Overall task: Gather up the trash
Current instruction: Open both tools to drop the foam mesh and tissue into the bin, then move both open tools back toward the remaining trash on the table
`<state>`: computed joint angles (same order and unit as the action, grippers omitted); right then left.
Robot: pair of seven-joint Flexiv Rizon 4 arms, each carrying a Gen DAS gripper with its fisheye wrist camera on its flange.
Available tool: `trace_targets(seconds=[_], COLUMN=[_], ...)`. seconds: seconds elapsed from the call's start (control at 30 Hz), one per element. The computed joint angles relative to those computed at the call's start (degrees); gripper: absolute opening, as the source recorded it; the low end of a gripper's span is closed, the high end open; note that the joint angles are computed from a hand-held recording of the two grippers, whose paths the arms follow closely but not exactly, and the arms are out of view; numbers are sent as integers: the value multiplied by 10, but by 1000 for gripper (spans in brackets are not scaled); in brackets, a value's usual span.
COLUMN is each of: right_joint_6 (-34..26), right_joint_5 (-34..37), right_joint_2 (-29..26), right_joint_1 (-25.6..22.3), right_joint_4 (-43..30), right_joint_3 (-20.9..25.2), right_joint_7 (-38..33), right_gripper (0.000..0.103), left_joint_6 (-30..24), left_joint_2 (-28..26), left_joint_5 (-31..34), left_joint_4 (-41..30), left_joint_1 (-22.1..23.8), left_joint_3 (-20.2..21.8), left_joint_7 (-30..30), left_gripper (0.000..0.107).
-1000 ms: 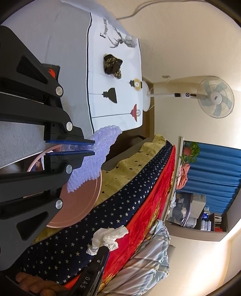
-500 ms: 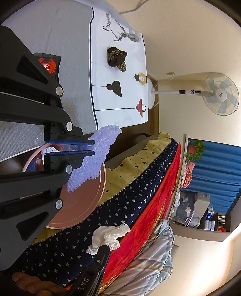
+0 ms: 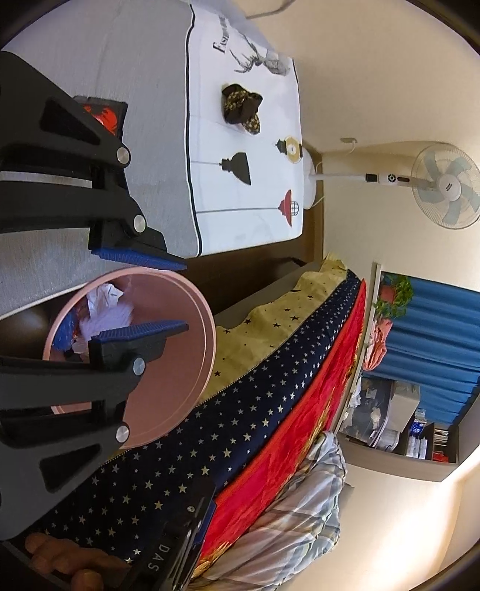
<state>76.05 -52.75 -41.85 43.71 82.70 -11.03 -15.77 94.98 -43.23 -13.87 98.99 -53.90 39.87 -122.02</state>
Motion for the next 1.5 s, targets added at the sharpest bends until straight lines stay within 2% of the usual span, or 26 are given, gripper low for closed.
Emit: trace_targets(seconds=[0.17, 0.33, 0.43, 0.53, 0.8, 0.83, 0.97, 1.17, 1.2, 1.33, 1.5], right_joint_6=[5, 8, 13, 22, 31, 31, 34, 39, 43, 52, 58], right_joint_5=[-9, -22, -38, -60, -107, -111, -127, -144, -144, -120, -55], right_joint_2=[1, 3, 5, 10, 19, 19, 19, 14, 13, 1, -29], right_joint_1=[5, 14, 21, 25, 26, 25, 22, 21, 20, 17, 22], right_joint_4=[1, 0, 2, 6, 8, 6, 3, -8, -9, -22, -55], right_joint_3=[-7, -13, -21, -29, -28, -26, -19, -8, -7, 5, 23], right_joint_7=[10, 21, 37, 58, 102, 106, 119, 122, 123, 108, 55], right_gripper=[44, 44, 44, 44, 44, 44, 44, 43, 42, 38, 34], left_joint_6=[9, 24, 33, 47, 46, 48, 62, 81, 82, 95, 125], left_joint_2=[9, 19, 25, 40, 53, 54, 83, 118, 122, 145, 182], left_joint_5=[-3, -20, -39, -55, -104, -108, -113, -117, -121, -128, -114], left_joint_4=[21, 49, 65, 81, 104, 106, 122, 144, 148, 163, 188], left_joint_1=[-16, -40, -51, -46, -79, -77, -33, 11, 11, 29, 99], left_joint_3=[18, 42, 52, 41, 72, 69, 12, -28, -23, -28, -80], left_joint_7=[-4, 1, 14, 33, 92, 99, 136, 202, 213, 260, 312], left_gripper=[28, 36, 37, 37, 37, 37, 37, 37, 37, 37, 37])
